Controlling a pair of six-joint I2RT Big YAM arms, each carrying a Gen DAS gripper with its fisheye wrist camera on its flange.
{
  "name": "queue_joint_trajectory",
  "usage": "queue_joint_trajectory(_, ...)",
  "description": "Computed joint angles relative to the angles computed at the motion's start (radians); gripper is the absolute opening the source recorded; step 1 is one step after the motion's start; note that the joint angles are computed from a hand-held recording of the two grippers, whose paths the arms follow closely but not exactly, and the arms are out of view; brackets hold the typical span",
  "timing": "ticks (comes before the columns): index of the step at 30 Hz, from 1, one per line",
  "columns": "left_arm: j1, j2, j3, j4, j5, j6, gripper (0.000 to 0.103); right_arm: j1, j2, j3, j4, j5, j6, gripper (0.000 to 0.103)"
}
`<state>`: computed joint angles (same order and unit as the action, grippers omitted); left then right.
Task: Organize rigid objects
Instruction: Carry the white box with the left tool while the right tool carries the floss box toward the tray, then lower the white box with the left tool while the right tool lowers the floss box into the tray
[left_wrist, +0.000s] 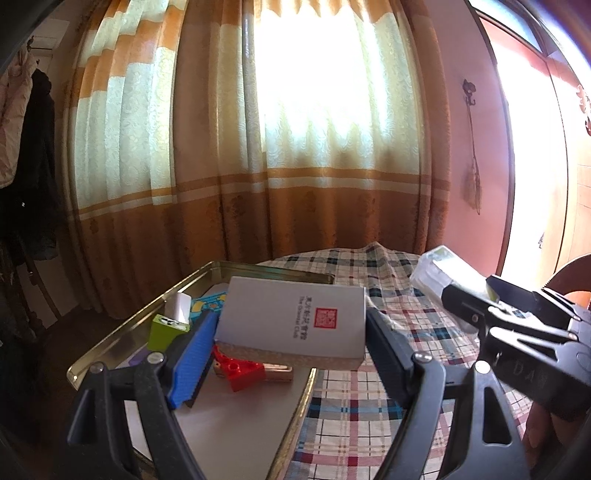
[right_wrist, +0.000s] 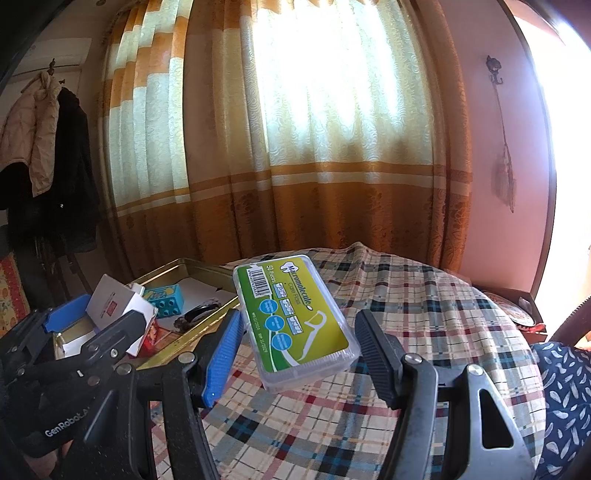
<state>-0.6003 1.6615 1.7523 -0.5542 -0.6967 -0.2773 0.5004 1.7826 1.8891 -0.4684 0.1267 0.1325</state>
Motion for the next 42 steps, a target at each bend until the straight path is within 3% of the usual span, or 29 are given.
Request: queue_joint_trajectory(42, 0.048, -0.028, -0.031, -0.038, -0.043, -0.082, 0.080, 0.055, -0.007, -0.016, 0.033, -0.028, -0.037, 0.065)
